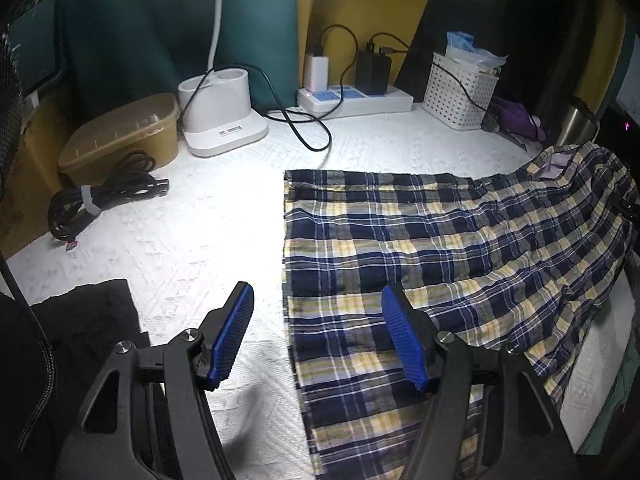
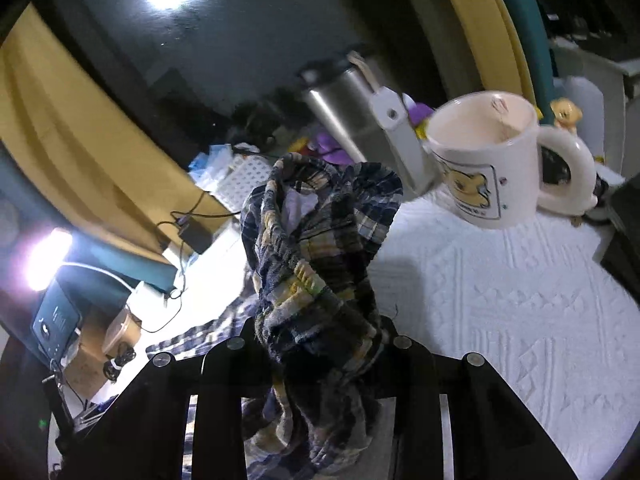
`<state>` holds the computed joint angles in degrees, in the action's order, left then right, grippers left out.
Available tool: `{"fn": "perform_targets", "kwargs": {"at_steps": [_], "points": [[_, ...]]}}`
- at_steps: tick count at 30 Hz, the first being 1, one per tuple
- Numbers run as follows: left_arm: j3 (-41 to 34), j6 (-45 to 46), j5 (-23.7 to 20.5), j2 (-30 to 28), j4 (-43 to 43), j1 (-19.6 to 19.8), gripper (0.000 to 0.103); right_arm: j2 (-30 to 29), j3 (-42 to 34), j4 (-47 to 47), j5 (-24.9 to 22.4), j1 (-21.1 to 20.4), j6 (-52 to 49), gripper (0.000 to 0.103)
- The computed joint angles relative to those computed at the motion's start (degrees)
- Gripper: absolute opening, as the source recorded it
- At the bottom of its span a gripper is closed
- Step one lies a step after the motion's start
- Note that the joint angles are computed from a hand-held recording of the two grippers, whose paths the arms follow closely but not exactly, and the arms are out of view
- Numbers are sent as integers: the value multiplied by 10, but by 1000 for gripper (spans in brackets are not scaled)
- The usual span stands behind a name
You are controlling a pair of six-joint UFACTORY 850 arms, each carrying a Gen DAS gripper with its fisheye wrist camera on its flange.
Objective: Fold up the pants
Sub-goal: 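Grasp the pants waistband with the right gripper and lift it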
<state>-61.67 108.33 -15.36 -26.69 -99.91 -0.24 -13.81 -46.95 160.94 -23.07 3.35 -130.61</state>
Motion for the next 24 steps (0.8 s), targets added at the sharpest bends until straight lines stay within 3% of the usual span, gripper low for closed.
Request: {"fn": "perform_targets", "kwargs": {"at_steps": [7,10,15,24], "points": [[16,40,-24,12,-30,18,66,16,-10,83,24,38,-93,34],[24,76,-31,18,-53,23,66,18,-18,68,28,50,-74,34],[35,157,-51,32,-99,24,66,10,-45,125,50,82,-146,34],[46,158,-87,43,-92,36,66,-7,-77,183,80,119,-219,34]]}}
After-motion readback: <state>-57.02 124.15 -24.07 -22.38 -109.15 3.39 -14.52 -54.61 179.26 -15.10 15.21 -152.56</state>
